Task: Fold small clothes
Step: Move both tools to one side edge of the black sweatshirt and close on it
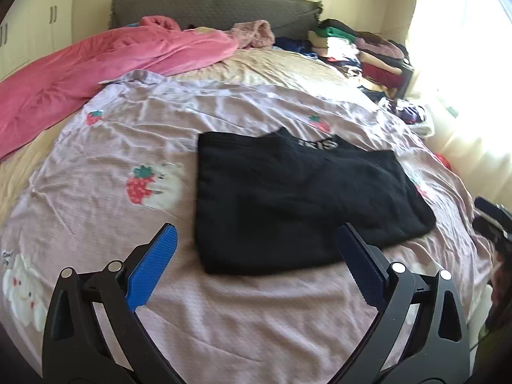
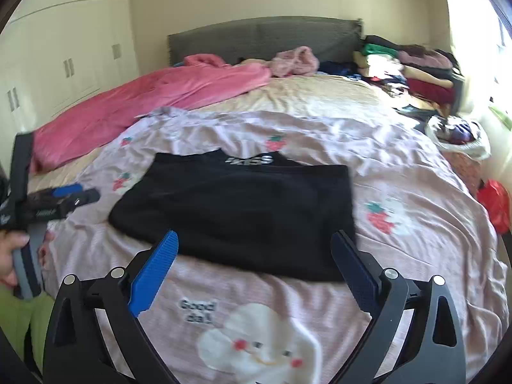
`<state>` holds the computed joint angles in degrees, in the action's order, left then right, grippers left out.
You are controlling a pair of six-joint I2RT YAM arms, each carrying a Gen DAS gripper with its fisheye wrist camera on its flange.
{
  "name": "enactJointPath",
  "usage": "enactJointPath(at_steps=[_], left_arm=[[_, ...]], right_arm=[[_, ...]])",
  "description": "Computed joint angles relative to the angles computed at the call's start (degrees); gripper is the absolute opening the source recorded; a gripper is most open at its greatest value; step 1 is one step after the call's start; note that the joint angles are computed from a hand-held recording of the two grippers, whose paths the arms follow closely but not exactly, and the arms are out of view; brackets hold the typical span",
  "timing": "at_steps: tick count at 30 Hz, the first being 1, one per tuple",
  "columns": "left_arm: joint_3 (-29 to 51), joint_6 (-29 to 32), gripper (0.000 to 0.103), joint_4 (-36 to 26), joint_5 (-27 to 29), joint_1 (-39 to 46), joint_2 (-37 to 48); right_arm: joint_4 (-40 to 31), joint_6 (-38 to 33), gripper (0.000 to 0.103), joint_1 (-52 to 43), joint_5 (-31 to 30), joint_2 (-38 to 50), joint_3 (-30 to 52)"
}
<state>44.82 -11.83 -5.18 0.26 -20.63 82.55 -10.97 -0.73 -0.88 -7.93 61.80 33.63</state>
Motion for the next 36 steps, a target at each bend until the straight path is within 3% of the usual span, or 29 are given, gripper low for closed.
enactJointPath(at_steps=[9,18,20,23,26,27,31,36], left_arm=[[11.48,2.18,0.093,-4.35,4.30,9.09,10.00],[29.94,3.14,0.093,-10.58,12.45,10.91,29.50],[32.86,2.86,0.088,-11.41,14.00,10.83,33.24],[35.67,3.16,0.072,-11.55,14.06,10.61,37.28],[37.95,2.92,0.040,-11.30,14.99,11.11,40.30],[38.92,2.94,0.022,-11.37,14.76,11.30,41.37],[42.03,3.38,0.014,-11.05,15.35,12.19,43.78],[43.34,1.55,0.014,-10.28,17.72,13.65,45.17]], right_arm=[[9.44,1.34,0.096,16.88,6.44,18.02,5.49],[13.72,-1.79,0.096,26.91,11.98,38.35,16.61],[14.34,-3.30,0.096,28.56,14.37,42.33,18.88],[15.17,-4.23,0.096,29.58,16.28,45.97,20.66],[16.47,-6.65,0.096,30.98,19.62,49.16,22.05],[16.68,-7.12,0.095,31.27,20.03,50.00,22.54],[17.54,-7.65,0.094,31.46,19.97,53.42,25.25],[18.21,-8.72,0.091,31.86,22.08,56.76,29.02]])
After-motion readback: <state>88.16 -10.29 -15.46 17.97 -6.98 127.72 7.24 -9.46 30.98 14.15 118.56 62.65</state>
